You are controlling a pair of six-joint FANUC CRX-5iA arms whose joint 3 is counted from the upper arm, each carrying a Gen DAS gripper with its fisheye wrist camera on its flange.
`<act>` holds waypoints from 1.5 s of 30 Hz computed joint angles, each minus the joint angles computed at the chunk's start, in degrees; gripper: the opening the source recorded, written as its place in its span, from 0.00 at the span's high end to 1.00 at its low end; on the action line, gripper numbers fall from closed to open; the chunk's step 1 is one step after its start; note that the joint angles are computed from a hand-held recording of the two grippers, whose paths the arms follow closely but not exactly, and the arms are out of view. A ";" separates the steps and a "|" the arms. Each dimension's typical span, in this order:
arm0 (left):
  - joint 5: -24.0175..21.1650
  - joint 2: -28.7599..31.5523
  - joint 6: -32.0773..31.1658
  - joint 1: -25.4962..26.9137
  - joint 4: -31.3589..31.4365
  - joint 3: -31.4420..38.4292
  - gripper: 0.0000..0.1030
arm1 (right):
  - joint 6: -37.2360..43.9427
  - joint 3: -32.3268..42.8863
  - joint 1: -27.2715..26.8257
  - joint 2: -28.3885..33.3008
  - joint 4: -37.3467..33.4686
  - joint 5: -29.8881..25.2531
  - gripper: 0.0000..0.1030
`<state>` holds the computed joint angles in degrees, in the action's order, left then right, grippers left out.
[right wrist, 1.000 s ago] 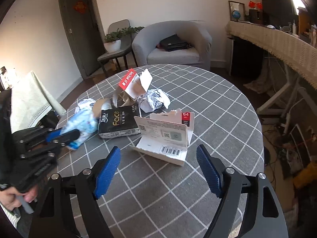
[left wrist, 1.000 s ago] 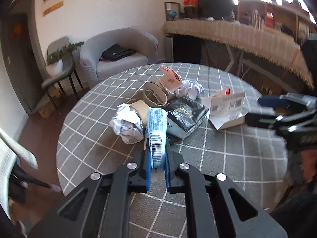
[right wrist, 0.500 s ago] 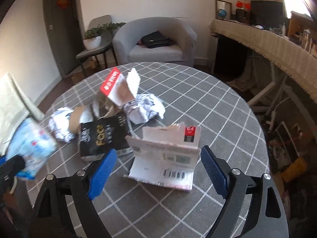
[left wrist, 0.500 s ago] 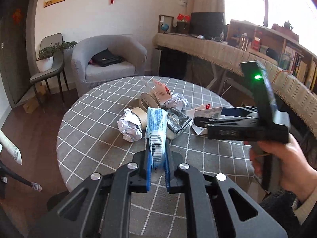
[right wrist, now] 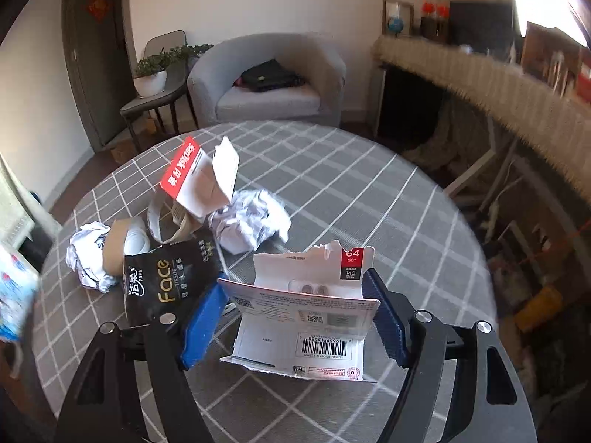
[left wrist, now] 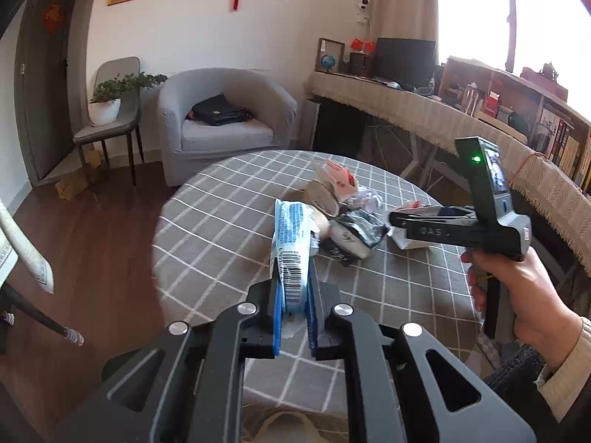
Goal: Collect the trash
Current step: 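Carry both items to the green bin and open the left gripper over it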
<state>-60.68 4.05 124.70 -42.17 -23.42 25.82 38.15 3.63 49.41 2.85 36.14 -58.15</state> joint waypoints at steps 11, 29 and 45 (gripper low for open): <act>-2.52 -5.77 4.96 4.20 0.16 -3.94 0.88 | 1.73 3.54 3.71 -1.09 2.69 -2.83 0.27; -4.42 -13.76 6.54 19.59 13.31 -23.17 0.88 | 21.46 20.87 9.88 9.23 -15.84 2.99 0.27; -7.04 -13.28 -0.65 24.75 20.52 -32.20 0.84 | 27.92 35.56 13.88 18.57 -24.41 -2.12 0.27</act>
